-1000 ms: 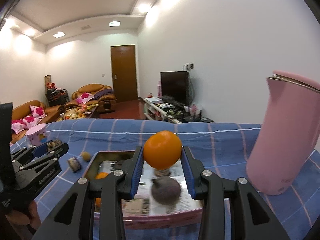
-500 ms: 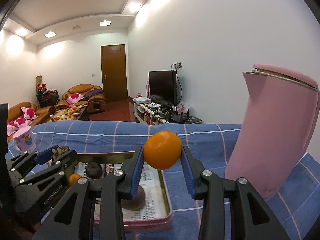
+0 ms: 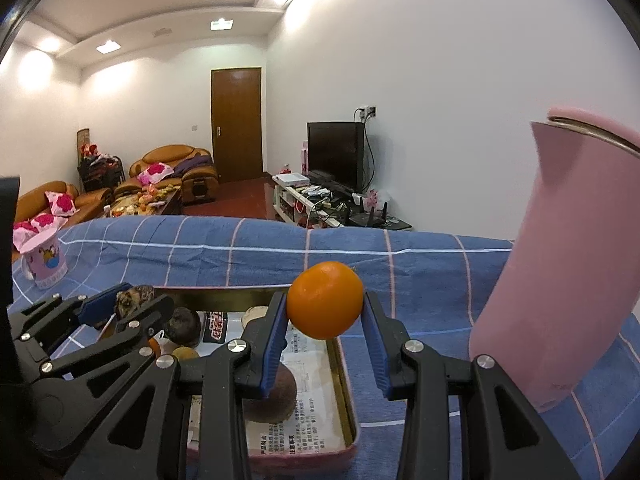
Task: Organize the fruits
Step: 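Carry the orange and the brown fruit over the pink tin with both tools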
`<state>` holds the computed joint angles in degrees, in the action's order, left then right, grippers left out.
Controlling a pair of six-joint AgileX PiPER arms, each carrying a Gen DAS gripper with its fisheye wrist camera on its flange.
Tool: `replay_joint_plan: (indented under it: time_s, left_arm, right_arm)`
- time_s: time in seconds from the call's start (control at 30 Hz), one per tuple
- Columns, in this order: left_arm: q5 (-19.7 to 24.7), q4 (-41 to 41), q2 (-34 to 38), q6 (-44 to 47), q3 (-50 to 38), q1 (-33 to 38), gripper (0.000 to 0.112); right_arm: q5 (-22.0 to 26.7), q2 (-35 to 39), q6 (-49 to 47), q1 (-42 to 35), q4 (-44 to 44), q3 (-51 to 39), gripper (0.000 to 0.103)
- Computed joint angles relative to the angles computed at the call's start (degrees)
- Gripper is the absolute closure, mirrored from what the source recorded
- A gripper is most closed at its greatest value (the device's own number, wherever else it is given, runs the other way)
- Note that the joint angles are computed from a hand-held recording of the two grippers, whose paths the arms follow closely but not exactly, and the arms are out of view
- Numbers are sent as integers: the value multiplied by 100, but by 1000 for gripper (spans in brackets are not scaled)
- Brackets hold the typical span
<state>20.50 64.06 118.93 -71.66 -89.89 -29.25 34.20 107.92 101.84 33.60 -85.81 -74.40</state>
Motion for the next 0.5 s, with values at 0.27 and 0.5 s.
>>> replay_joint_plan:
  time_s: [0.27, 0.5]
  left_arm:
    - [240, -1052, 223, 1046, -439, 12, 73]
    - [398, -1725, 395, 1803, -759, 10, 73]
  right_arm:
    - [-272, 185, -608, -156, 519, -270, 63]
    - [-518, 240, -1133, -246, 927, -359, 63]
